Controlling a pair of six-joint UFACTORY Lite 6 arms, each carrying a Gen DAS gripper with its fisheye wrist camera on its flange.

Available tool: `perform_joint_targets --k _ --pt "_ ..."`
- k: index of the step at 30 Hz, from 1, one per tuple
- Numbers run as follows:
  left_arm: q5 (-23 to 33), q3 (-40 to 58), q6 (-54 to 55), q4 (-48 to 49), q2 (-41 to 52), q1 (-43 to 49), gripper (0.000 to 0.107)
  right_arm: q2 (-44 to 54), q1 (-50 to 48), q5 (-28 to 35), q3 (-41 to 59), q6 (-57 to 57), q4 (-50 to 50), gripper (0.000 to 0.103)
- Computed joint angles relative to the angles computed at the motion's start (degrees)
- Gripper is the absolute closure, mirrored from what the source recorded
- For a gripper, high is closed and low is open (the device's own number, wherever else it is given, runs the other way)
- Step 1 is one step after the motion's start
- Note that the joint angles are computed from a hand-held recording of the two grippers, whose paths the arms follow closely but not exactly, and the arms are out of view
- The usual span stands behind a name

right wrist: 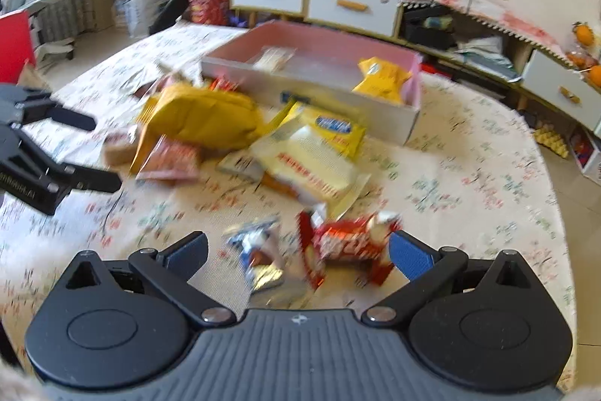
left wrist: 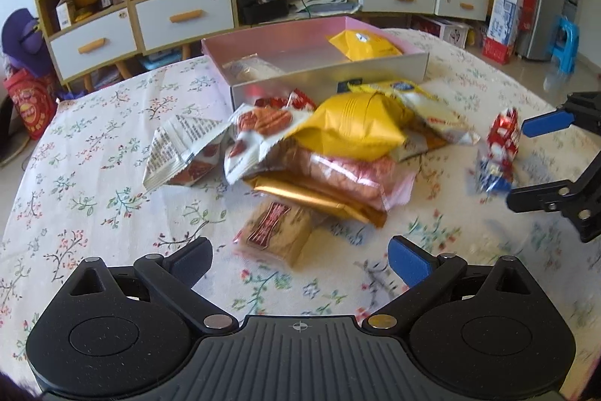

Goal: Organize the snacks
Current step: 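Grasp the red-labelled small cake with the left tool while the right tool grasps the Truffle chocolate packet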

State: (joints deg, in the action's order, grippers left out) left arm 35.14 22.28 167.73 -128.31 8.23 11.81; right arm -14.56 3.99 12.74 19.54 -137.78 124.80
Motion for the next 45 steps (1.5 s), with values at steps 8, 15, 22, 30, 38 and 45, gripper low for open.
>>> perform_joint_targets --k 8,15,22,30,38,45 --pt "4.81 2.45 6.35 -2.99 7.11 3.19 0.007 -5.02 -1.32 4.52 -3.28 10.29 -9.73 0.002" --pt "6.07 6.97 1.71 3.43 11.43 4.22 0.008 -4.08 -4.31 10.95 -2.03 20.38 -23.04 0.025" --pt "5.25 7.82 -0.86 5.98 11.02 3.81 0.024 -2.31 -1.58 9.63 -1.10 19.96 -23.37 0.037" --pt "3.51 8.05 -2.73 5.99 9.69 3.31 0.047 2.48 -0.15 5.86 0.38 13.06 -15.18 0.045" --pt "-0.70 8.38 -8.35 10.46 6.77 3.04 0.068 1.19 1.10 5.05 0.29 14.69 -17.35 0.070" --pt "-5.67 8.56 -16.76 14.99 3.31 1.92 0.075 2.10 4.95 1.37 2.22 13.07 -14.56 0.081"
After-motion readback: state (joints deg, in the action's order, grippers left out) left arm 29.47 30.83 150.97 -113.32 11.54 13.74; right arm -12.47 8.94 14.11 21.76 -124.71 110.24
